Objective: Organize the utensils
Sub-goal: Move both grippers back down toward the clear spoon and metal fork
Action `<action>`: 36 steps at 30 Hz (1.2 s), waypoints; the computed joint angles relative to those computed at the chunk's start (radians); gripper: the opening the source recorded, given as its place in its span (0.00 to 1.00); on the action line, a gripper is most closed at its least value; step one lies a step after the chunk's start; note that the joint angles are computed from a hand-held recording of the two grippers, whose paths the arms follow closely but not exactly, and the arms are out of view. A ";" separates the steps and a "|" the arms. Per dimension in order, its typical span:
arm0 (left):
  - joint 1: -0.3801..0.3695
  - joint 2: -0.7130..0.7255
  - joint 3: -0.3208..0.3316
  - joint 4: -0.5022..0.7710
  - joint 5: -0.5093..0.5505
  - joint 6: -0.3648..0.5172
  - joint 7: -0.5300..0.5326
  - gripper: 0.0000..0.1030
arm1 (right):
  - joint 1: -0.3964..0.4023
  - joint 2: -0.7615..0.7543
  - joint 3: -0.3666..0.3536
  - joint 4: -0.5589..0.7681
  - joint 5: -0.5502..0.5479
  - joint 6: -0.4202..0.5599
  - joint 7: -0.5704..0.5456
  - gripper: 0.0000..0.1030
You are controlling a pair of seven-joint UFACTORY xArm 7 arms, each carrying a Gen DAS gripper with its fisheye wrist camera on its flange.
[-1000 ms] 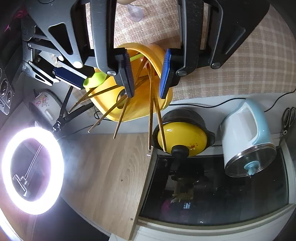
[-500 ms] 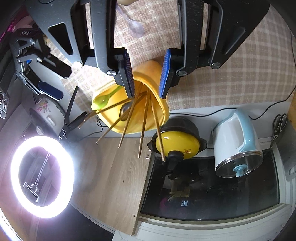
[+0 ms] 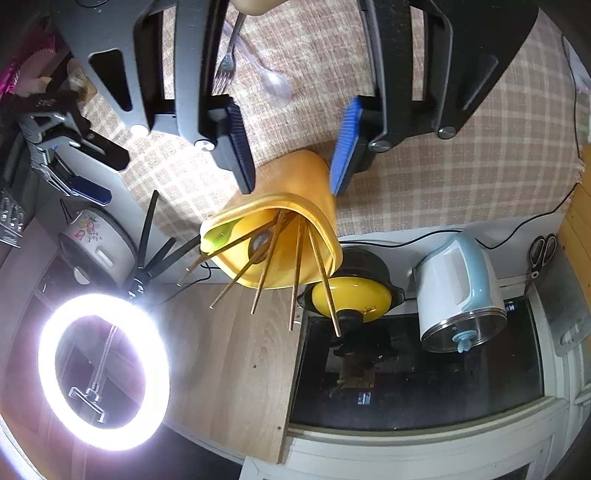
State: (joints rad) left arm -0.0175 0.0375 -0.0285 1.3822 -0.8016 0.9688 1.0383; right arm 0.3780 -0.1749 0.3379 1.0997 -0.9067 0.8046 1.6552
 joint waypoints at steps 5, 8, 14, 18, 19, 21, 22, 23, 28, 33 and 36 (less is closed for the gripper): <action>-0.001 -0.052 0.011 -0.059 0.002 -0.003 0.026 0.52 | 0.005 -0.024 -0.006 -0.049 0.057 -0.026 -0.006 1.00; -0.007 -0.081 0.021 -0.099 0.002 -0.015 0.040 0.57 | 0.002 -0.025 -0.010 -0.071 0.117 -0.049 -0.021 1.00; -0.014 -0.095 0.038 -0.140 0.028 0.002 0.036 0.57 | 0.023 0.025 -0.013 -0.066 0.208 -0.026 -0.103 1.00; -0.008 -0.084 0.044 -0.157 0.053 0.018 0.018 0.57 | 0.037 0.033 -0.023 -0.099 0.240 -0.082 -0.114 1.00; -0.006 -0.081 0.044 -0.162 0.058 0.023 0.013 0.57 | 0.038 0.029 -0.026 -0.112 0.246 -0.101 -0.109 1.00; -0.003 -0.075 0.043 -0.171 0.069 0.031 0.004 0.57 | 0.035 0.014 -0.031 -0.149 0.261 -0.154 -0.095 1.00; -0.001 -0.072 0.043 -0.177 0.075 0.038 0.000 0.57 | 0.032 0.005 -0.033 -0.167 0.271 -0.180 -0.086 1.00; 0.001 -0.068 0.043 -0.179 0.078 0.043 -0.003 0.57 | 0.027 -0.005 -0.034 -0.189 0.282 -0.208 -0.069 0.99; 0.012 -0.043 0.040 -0.193 0.097 0.073 -0.029 0.57 | 0.003 -0.021 -0.036 -0.256 0.363 -0.312 -0.061 0.87; 0.025 -0.008 0.032 -0.185 0.108 0.113 -0.050 0.57 | -0.015 -0.014 -0.030 -0.300 0.421 -0.405 -0.084 0.74; 0.031 0.017 0.025 -0.172 0.109 0.127 -0.063 0.57 | -0.019 0.009 -0.028 -0.303 0.439 -0.451 -0.103 0.67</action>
